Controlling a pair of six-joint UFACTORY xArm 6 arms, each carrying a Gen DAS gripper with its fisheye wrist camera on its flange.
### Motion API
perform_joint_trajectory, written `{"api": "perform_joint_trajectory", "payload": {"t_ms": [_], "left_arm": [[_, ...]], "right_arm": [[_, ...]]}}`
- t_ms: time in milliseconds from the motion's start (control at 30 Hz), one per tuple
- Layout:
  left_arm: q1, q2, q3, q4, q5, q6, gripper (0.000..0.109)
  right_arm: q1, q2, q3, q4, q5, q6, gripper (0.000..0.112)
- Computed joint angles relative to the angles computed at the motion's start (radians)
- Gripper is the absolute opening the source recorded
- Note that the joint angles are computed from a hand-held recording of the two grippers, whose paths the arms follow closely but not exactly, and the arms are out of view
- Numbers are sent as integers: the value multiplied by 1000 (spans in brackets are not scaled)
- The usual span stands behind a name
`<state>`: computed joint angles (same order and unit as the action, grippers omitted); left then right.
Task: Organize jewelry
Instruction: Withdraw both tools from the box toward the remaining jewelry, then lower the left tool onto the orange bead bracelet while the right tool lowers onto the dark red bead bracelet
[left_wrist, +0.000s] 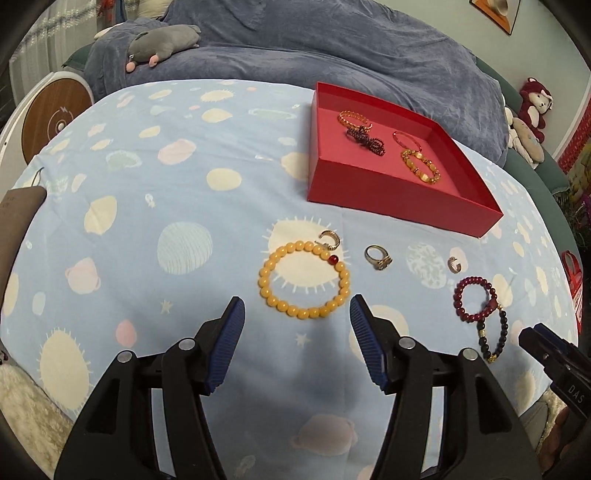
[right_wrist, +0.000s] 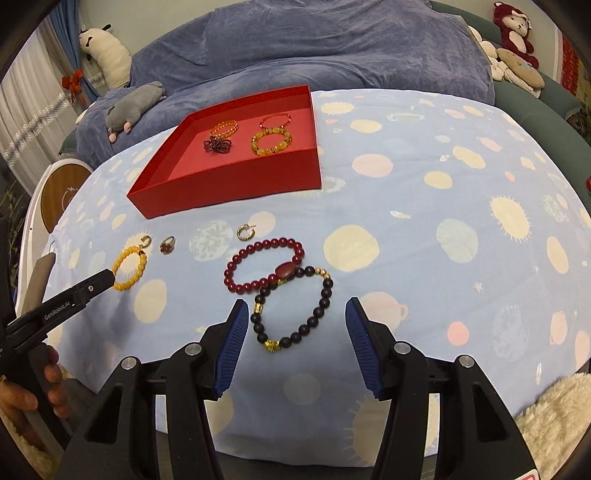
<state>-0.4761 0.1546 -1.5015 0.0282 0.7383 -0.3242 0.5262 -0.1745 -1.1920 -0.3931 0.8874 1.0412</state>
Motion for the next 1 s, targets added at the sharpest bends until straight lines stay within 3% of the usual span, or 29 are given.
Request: {"api": "perform_joint_trajectory", "payload": {"t_ms": [233,733,867,1000], "left_arm": [[6,-3,21,75,-16,-73,59],[19,29,-6,46,6,-66,59],[16,31,-8,49,9,-63,59],[13,33,-9,56,13,-61,60]], "right_arm": [[9,6,13,-7,-4,3,53],[-49,126,-98,34,-44,-50,53],[-66,175,-146,37,-36,-78,50],[-79,211,-177,58,-13,-105,40]]}}
